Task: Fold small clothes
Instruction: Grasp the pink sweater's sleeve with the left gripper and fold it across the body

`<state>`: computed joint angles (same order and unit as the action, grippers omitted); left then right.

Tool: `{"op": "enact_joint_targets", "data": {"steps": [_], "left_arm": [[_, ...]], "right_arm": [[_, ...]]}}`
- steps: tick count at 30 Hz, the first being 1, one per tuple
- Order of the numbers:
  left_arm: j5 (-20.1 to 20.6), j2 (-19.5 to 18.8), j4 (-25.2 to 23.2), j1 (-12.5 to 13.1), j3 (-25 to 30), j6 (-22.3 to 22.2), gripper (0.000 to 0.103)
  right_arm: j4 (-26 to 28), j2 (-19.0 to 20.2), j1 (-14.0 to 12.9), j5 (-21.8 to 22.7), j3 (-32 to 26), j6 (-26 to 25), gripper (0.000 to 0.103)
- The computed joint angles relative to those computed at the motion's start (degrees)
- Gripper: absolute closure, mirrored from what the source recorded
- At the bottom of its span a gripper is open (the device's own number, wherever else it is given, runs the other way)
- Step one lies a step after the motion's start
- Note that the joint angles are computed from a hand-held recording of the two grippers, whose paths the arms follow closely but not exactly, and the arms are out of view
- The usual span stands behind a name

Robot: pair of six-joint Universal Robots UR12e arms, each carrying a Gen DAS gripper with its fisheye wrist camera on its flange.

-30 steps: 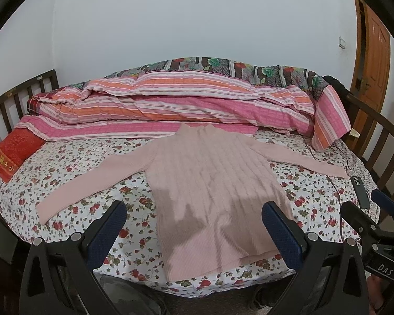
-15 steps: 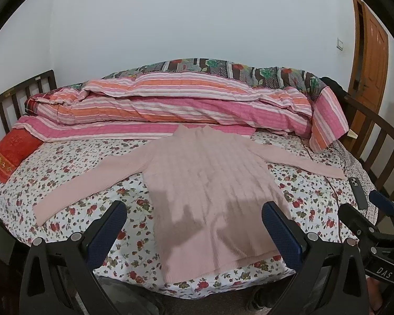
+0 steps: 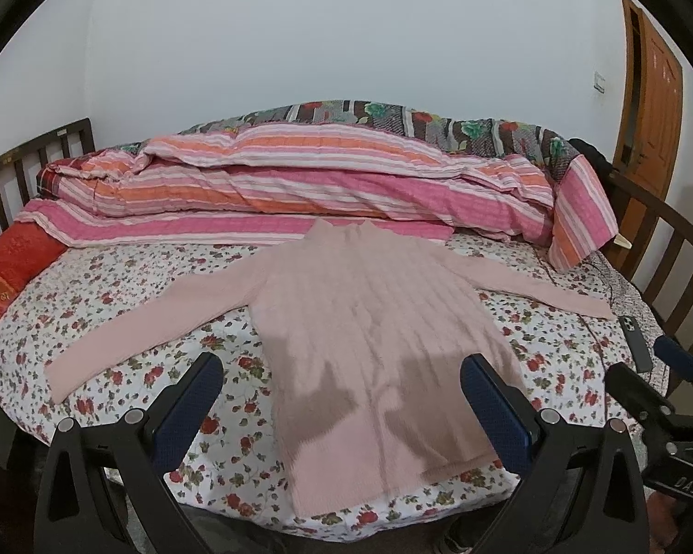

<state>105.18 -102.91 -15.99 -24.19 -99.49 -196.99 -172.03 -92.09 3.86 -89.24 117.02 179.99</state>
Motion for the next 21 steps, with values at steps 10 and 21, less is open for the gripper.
{"op": "enact_joint_targets", "data": {"steps": [10,21], "left_arm": [[-6.6,-3.7,-0.2,5.6,-1.8,-5.1,0.0],[-5.9,-4.4,3.0,16.0,-8.6,-22.3,0.019]], "right_arm": [[-4.0,5.8,1.5,-0.1,-0.9,-4.5,0.0],[0.0,13.7,0.4,3.0,-6.1,-0.3,0.006]]}}
